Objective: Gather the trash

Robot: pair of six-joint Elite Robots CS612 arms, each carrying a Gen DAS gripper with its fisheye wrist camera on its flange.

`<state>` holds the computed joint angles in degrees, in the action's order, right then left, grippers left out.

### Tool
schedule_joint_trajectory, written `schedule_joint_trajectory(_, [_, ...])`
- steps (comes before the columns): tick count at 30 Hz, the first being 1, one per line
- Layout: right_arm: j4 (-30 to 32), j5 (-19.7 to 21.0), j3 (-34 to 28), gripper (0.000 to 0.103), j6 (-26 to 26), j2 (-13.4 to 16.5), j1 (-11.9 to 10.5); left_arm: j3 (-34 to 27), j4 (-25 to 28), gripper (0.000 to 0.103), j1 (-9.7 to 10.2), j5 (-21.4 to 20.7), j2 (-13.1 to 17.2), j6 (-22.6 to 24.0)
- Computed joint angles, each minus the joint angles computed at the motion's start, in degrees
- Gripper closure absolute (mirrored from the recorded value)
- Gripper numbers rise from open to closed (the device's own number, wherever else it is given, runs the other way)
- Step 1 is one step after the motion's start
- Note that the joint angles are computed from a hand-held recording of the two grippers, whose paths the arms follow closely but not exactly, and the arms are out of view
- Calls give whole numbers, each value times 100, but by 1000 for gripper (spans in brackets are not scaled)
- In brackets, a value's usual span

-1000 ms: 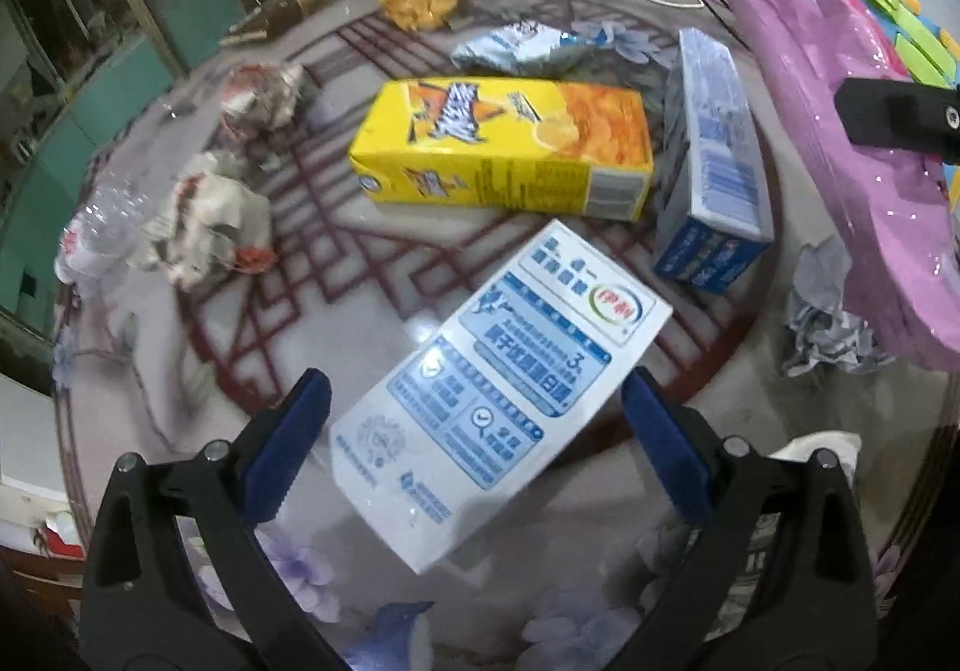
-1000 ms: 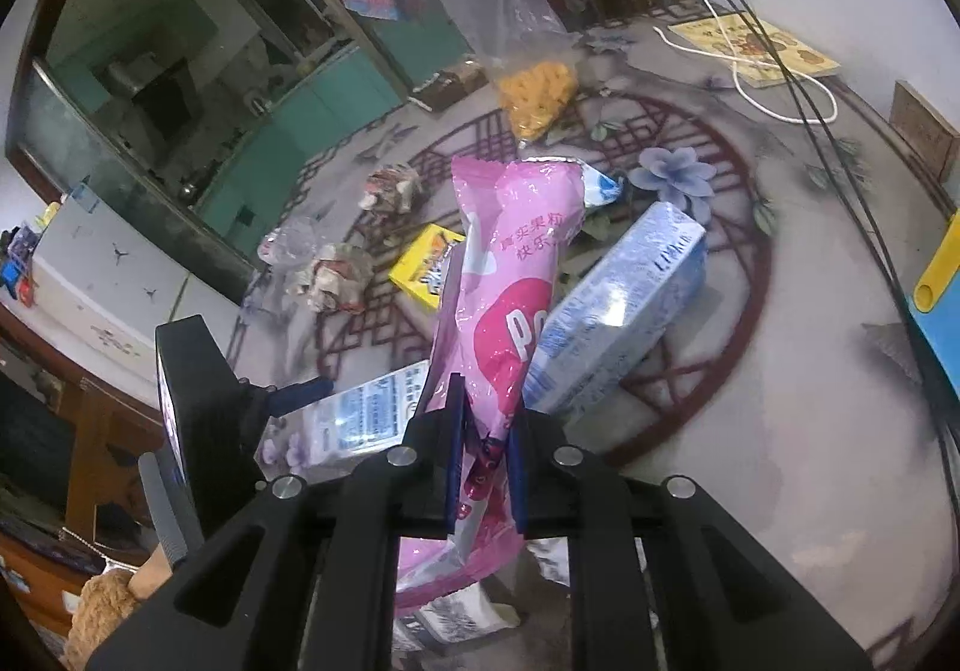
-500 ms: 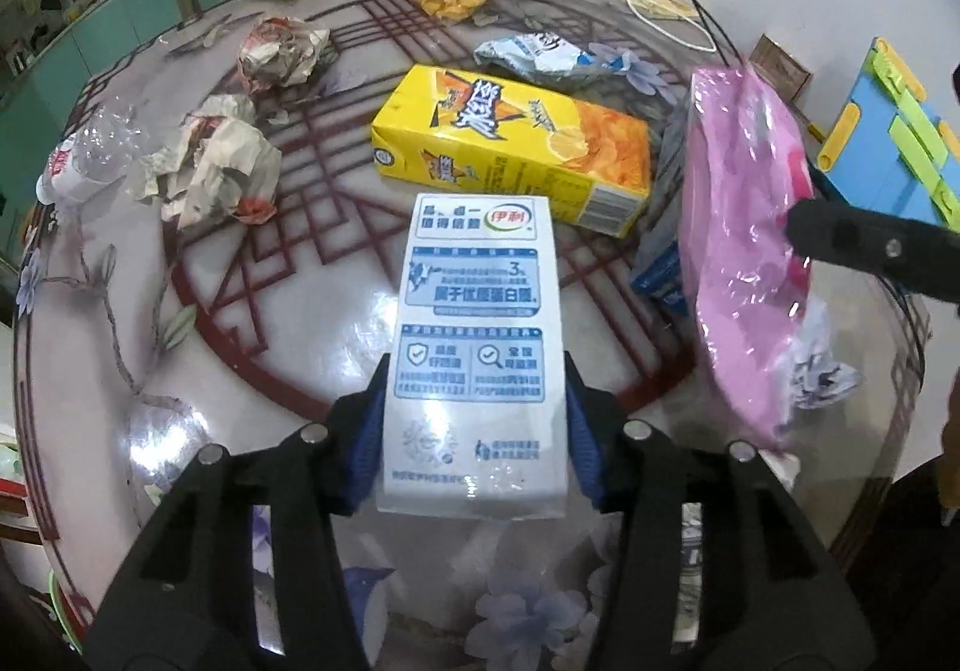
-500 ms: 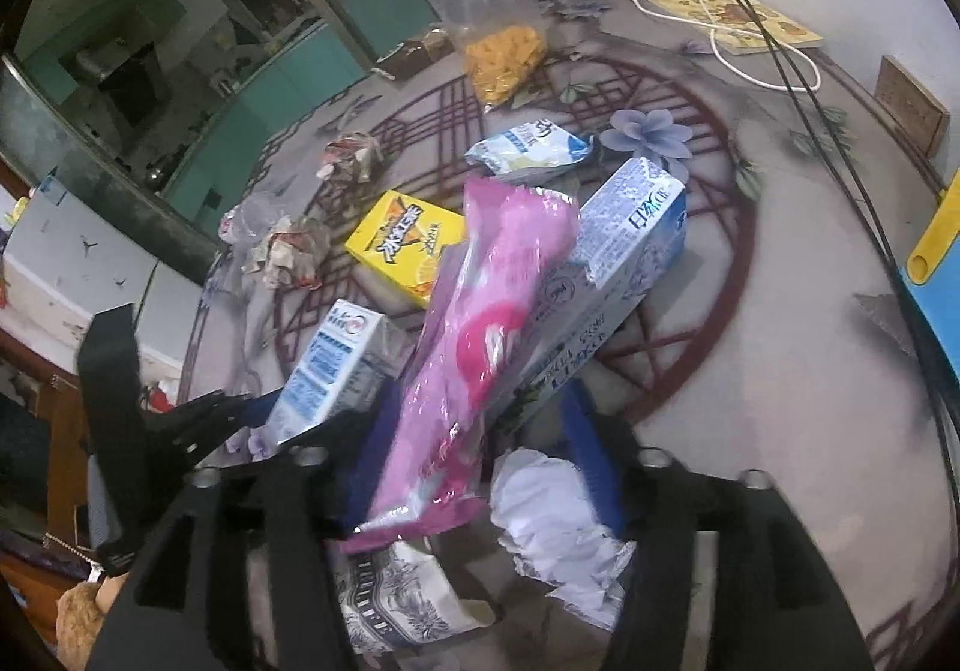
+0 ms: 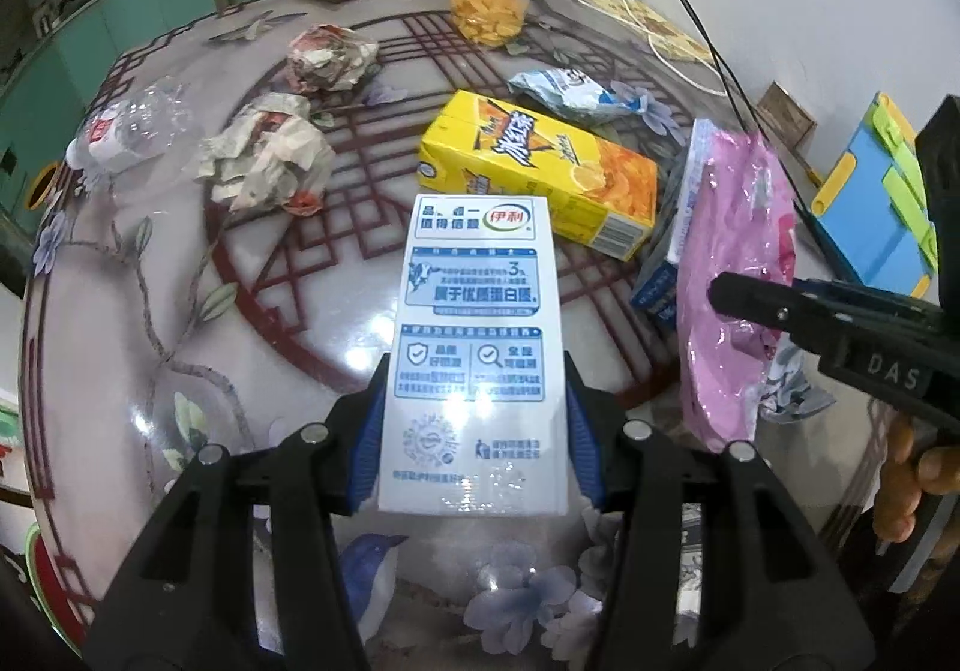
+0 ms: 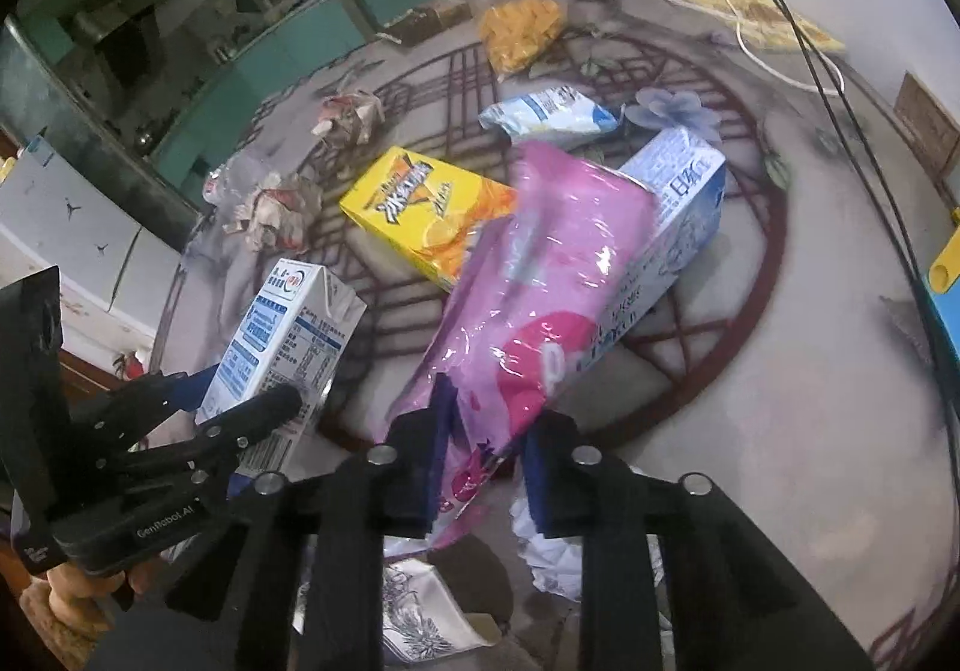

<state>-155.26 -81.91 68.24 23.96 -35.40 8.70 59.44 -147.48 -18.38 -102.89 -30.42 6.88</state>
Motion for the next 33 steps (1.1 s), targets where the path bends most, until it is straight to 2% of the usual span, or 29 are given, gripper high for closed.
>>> schedule_joint_trajectory(4, [-614, 93, 153, 88, 35, -62, -7, 146, -205, 54, 67, -141, -92, -335])
schedule_joint_trajectory(13, [-1069, 399, 261, 88, 93, -108, -21, 547, -782, 54, 187, -209, -338, -788])
schedule_joint_trajectory(22, [-1286, 317, 332, 88, -204, -157, 57, 908, -1258, 54, 359, -246, -578, -1120])
schedule_joint_trajectory(27, [-1478, 82, 376, 88, -546, -203, 169, 1157, -1555, 54, 503, -234, -730, -1281])
schedule_joint_trajectory(33, [-1554, 33, 291, 88, -627, -184, 290, 1492, -1920, 54, 675, -128, -920, -1446])
